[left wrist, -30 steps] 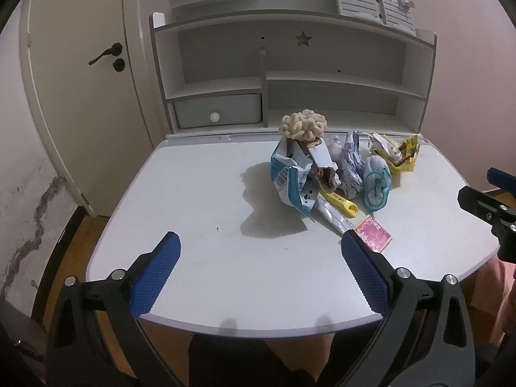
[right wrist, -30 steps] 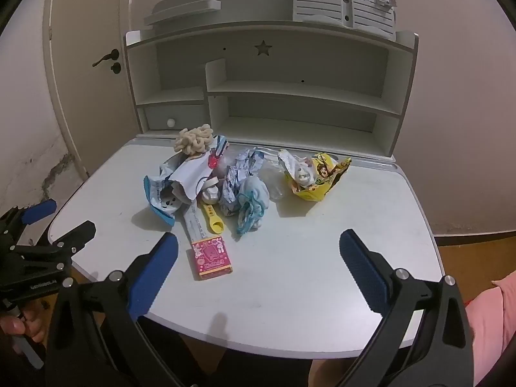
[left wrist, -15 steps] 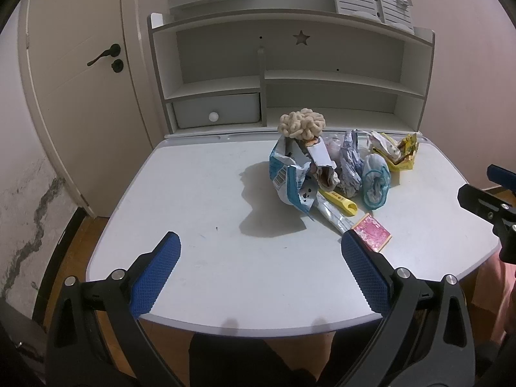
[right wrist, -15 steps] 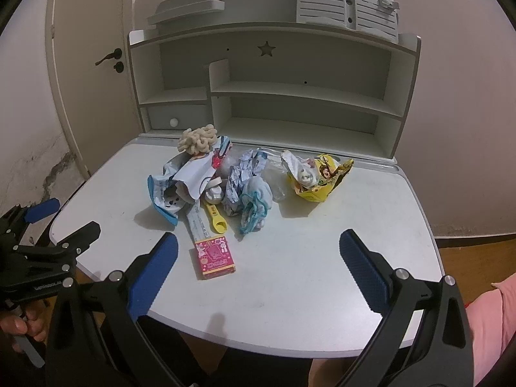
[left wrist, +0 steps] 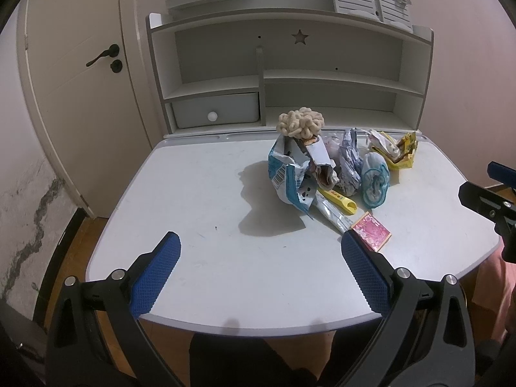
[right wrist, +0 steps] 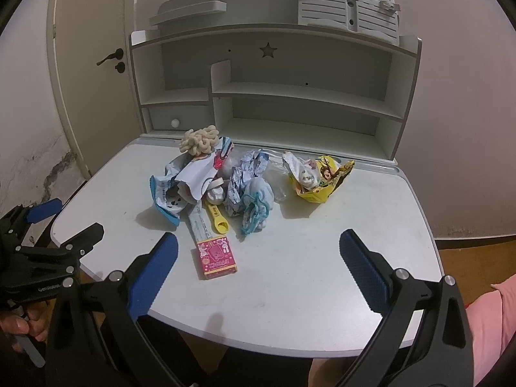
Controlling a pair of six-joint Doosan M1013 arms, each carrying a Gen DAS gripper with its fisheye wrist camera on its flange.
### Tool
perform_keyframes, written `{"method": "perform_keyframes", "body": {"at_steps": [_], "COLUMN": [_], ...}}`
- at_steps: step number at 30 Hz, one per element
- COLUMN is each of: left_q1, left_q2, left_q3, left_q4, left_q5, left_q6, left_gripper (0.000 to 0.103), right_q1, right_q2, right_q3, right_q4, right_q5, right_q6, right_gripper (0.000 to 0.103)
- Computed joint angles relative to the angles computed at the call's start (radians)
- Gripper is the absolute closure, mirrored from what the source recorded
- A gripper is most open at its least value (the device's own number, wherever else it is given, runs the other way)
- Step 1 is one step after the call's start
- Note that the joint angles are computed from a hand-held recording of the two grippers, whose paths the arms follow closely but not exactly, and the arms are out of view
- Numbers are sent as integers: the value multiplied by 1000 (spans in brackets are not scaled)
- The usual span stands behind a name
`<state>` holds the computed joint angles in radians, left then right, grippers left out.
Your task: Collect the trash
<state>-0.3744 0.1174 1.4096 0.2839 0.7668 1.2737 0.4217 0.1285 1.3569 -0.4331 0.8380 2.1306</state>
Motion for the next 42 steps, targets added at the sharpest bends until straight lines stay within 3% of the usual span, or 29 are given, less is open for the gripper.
{"method": "perform_keyframes", "body": {"at_steps": [32, 36, 42], "left_q1": [0, 20, 31], "left_q2": [7, 49, 183], "left_q3": [4, -53, -265], "left_q4": [-21, -118, -196], "left_q5": [1, 18, 108], "left_q6": [16, 95, 221], "left_gripper": [6, 6, 6], "right_q1": [-10, -33, -63], "right_q2": [7, 19, 37], "right_q3": [-6, -6, -6], "right_q4": [37, 111, 162], "right_q5": [0, -1, 17], "right_q6": [-31, -87, -114], "right_gripper": [6, 6, 6]}}
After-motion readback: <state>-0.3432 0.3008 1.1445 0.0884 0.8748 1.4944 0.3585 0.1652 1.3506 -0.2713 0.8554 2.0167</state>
